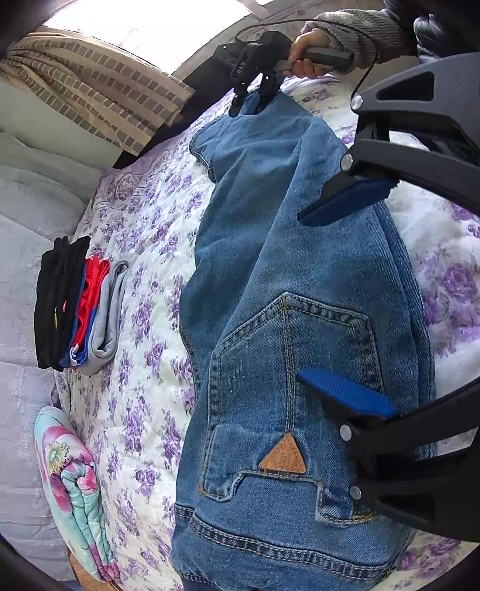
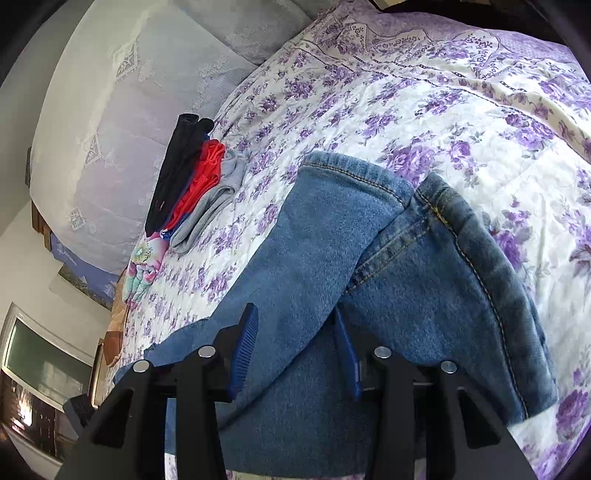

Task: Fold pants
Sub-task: 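Grasp the larger jeans' leg hem with the right gripper and fold it over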

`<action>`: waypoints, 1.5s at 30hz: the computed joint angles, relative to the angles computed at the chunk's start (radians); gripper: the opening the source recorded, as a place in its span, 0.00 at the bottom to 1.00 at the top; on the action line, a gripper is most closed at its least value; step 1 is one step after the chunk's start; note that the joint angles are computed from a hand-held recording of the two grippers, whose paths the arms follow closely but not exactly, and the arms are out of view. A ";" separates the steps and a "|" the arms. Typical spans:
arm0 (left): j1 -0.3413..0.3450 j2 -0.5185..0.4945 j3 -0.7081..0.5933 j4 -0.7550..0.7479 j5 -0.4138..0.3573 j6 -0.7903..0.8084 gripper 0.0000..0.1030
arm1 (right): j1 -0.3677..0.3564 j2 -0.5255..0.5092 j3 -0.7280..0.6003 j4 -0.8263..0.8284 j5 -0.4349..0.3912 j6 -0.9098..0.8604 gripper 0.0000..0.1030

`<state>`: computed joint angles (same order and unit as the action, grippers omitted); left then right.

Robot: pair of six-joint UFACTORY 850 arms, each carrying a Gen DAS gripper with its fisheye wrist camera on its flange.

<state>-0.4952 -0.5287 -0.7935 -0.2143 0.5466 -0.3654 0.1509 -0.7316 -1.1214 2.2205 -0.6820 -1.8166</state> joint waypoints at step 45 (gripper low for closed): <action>-0.015 0.010 0.027 -0.029 0.047 0.013 0.84 | -0.154 0.197 0.362 0.231 -0.187 -0.162 0.11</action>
